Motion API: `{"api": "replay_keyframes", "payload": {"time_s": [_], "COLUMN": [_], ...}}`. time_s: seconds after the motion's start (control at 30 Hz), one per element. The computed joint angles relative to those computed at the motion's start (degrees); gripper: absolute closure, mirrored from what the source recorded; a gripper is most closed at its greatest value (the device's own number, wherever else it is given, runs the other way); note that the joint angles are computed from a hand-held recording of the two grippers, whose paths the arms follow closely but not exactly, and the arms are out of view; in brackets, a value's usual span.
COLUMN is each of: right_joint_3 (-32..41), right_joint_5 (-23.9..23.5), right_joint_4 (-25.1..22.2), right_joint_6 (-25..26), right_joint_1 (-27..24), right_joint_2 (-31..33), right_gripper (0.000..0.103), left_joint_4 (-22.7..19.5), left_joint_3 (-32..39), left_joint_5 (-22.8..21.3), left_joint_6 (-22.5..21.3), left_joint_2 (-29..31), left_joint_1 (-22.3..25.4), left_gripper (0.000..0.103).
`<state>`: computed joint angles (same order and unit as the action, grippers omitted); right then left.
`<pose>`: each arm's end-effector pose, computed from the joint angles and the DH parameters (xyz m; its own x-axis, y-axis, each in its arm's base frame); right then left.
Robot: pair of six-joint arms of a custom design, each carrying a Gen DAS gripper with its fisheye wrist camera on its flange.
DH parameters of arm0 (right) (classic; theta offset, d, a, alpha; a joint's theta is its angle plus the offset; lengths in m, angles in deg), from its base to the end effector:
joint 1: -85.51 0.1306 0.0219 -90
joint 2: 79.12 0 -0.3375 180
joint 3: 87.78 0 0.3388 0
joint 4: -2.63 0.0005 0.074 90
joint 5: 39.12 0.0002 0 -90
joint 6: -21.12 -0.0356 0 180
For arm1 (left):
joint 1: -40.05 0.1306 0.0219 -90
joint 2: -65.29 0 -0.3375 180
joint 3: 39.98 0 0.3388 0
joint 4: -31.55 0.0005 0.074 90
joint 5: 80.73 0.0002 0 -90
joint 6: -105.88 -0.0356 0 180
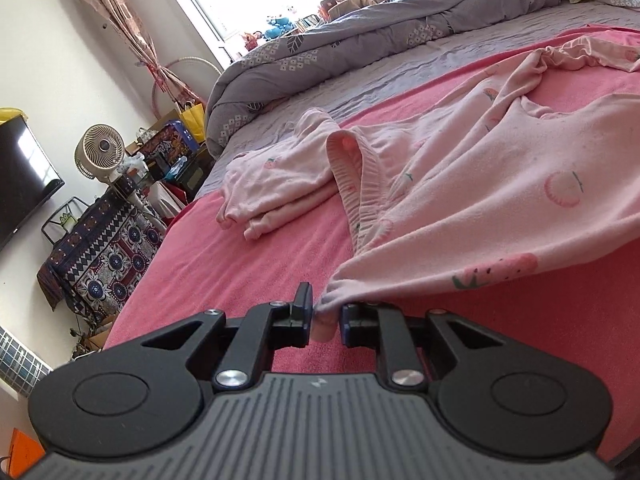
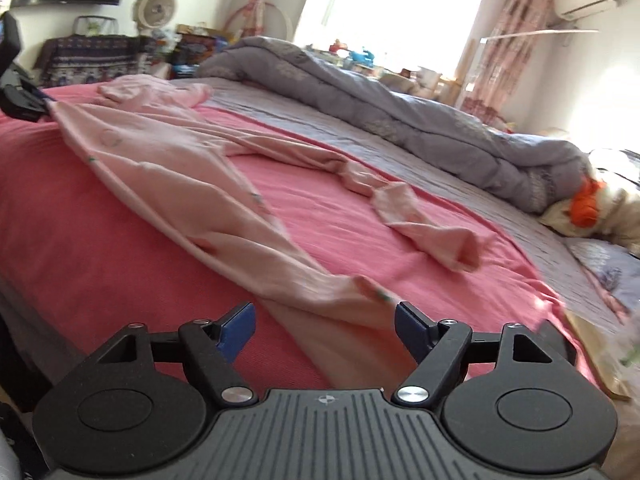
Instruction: Fold clothes
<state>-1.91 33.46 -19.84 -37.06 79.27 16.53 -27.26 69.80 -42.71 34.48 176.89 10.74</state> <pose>0.4785 -0.0421 0.3511 -0.3727 -0.4653 -0.8029 -0.4054 0.8599 -0.3102 0.4771 -0.2362 0.3499 -0.7089 0.1727 -0.6838 -0.2759 0.8244 0.4942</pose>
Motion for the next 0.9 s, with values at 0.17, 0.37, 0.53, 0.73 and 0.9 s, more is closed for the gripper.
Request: {"api": "replay_keyframes", "payload": {"time_s": [0.17, 0.37, 0.53, 0.73, 0.9], "right_joint_3": [0.43, 1.22, 9.33, 11.01, 5.85], "right_joint_5": [10.5, 16.62, 19.12, 14.43, 17.28], "right_joint_4": [1.81, 6.22, 21.46, 33.65, 26.62], "right_joint_6": [1.08, 5.15, 10.53, 11.73, 16.26], "right_joint_1": [-2.71, -1.37, -0.67, -2.17, -3.78], "right_joint_2": [2.37, 4.91, 8.82, 9.46, 11.58], "right_gripper": [0.041, 0.095, 0.095, 0.093, 0.093], "left_joint_4": [-1.44, -2.29, -0.22, 2.06, -3.18], "left_joint_3": [1.36, 3.48, 9.11, 9.28, 4.99], "left_joint_5": [-0.61, -0.72, -0.74, -2.56, 1.86], "left_joint_6": [0.6, 1.57, -0.67, -2.92, 3.93], "left_joint_2": [1.48, 2.05, 3.06, 1.84, 1.11], "left_joint_1": [0.18, 0.86, 2.44, 2.58, 2.85], "left_gripper": [0.08, 0.08, 0.08, 0.08, 0.08]}}
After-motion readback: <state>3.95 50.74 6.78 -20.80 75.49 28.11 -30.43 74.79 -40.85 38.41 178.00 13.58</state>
